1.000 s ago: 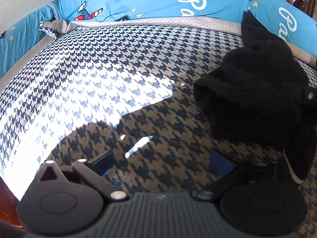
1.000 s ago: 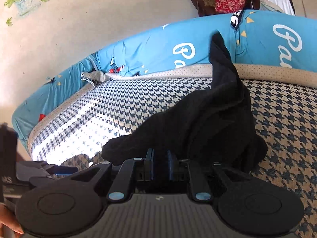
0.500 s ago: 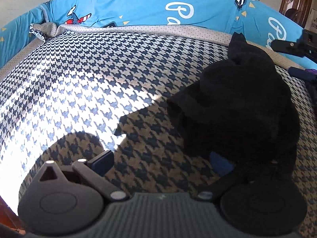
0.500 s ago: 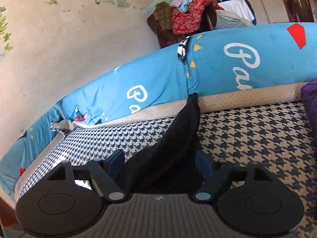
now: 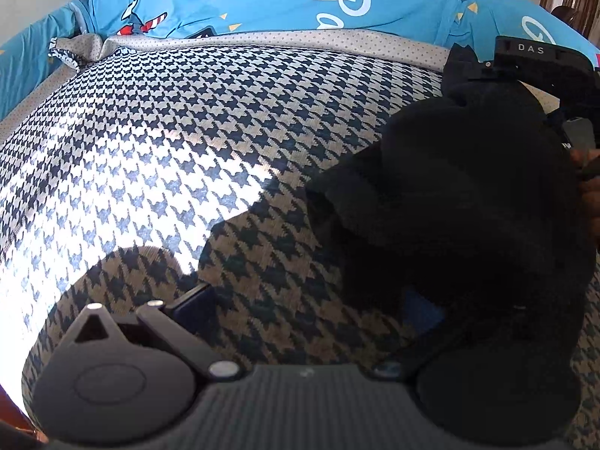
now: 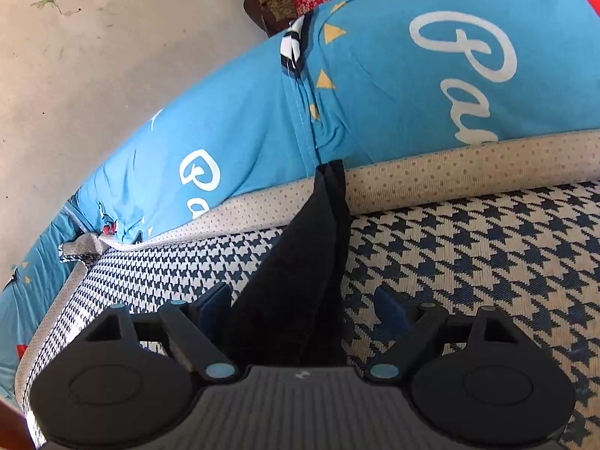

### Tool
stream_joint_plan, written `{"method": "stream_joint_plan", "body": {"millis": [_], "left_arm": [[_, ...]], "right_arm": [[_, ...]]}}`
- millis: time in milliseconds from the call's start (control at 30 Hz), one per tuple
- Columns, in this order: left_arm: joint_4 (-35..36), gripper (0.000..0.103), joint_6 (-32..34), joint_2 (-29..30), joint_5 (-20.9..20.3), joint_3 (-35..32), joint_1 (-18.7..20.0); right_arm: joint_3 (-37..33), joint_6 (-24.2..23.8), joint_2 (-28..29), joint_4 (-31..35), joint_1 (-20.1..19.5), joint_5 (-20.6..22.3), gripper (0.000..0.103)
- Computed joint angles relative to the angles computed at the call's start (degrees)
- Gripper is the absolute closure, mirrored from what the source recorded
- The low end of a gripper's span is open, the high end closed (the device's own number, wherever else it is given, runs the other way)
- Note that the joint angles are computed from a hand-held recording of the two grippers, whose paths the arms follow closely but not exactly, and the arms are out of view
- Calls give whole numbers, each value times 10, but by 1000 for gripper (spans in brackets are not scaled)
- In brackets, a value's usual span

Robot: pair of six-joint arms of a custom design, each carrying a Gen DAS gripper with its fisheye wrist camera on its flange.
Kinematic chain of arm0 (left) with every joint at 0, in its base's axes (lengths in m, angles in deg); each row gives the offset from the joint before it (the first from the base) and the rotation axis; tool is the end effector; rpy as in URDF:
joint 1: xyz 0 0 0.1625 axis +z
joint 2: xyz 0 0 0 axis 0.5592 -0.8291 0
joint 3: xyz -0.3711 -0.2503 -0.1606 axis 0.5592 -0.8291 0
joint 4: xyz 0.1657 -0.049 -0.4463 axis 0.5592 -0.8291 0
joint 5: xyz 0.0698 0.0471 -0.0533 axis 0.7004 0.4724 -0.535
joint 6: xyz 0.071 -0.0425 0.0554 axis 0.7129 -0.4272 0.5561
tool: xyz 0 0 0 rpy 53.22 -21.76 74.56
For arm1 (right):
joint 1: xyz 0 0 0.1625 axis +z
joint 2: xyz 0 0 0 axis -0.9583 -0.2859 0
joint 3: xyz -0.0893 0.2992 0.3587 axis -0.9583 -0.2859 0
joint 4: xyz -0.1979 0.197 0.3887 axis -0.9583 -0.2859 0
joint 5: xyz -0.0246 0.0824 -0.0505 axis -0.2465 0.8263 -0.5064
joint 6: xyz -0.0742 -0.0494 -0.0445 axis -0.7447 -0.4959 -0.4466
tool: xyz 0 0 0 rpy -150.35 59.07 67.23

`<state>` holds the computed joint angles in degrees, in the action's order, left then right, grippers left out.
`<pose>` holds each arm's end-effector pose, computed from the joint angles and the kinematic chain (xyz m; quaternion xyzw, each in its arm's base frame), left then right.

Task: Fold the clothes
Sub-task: 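Lift the gripped garment edge up with the right gripper, then lower the garment onto the bed and open the right gripper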

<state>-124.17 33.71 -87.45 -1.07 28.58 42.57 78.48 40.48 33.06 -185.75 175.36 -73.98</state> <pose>0.0560 -0.6565 0.2808 0.0585 0.8778 -0.2884 0.3779 0.2849 -0.8263 -0.0785 0.1309 -0.9117 0.3711 0.1178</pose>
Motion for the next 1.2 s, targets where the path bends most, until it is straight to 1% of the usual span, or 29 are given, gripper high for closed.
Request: {"method": "stream_joint_plan", "body": {"millis": [67, 100, 133, 167, 200, 233, 300, 367, 500, 667, 867, 933, 1067, 1200], "left_arm": [[-3, 0, 3, 3, 3, -1, -1], [-4, 0, 4, 3, 4, -1, -1], [-5, 0, 5, 3, 5, 0, -1], [-7, 0, 5, 3, 5, 0, -1], [-9, 0, 6, 2, 6, 1, -2], [-12, 0, 6, 1, 8, 2, -2], [-18, 0, 7, 0, 11, 4, -3], [-23, 0, 9, -2, 13, 5, -3], [-41, 0, 23, -5, 22, 11, -6], [-45, 0, 20, -19, 21, 20, -6], [-61, 0, 33, -42, 22, 38, -6], [-66, 0, 37, -53, 18, 46, -6], [-79, 0, 47, -72, 5, 60, -7], [-95, 0, 59, -77, -4, 63, -8]], "right_arm": [[-5, 1, 5, 0, -3, 6, 23], [-5, 2, 6, -8, -4, 11, 28], [-3, 6, 5, -9, -5, 18, 49], [0, 11, 3, -7, -6, 25, 67], [3, 16, 2, -6, -7, 32, 72], [5, 21, 0, -4, -7, 39, 79], [18, 17, -4, -28, -3, 40, 87], [39, 15, -14, -60, 1, 57, 89], [90, 4, -41, -111, 13, 103, 90], [157, -22, -72, -144, 33, 139, 90], [220, -46, -89, -130, 51, 133, 90], [234, -52, -90, -122, 57, 122, 90], [250, -47, -87, -115, 57, 107, 90], [251, -39, -76, -90, 51, 89, 90]]}}
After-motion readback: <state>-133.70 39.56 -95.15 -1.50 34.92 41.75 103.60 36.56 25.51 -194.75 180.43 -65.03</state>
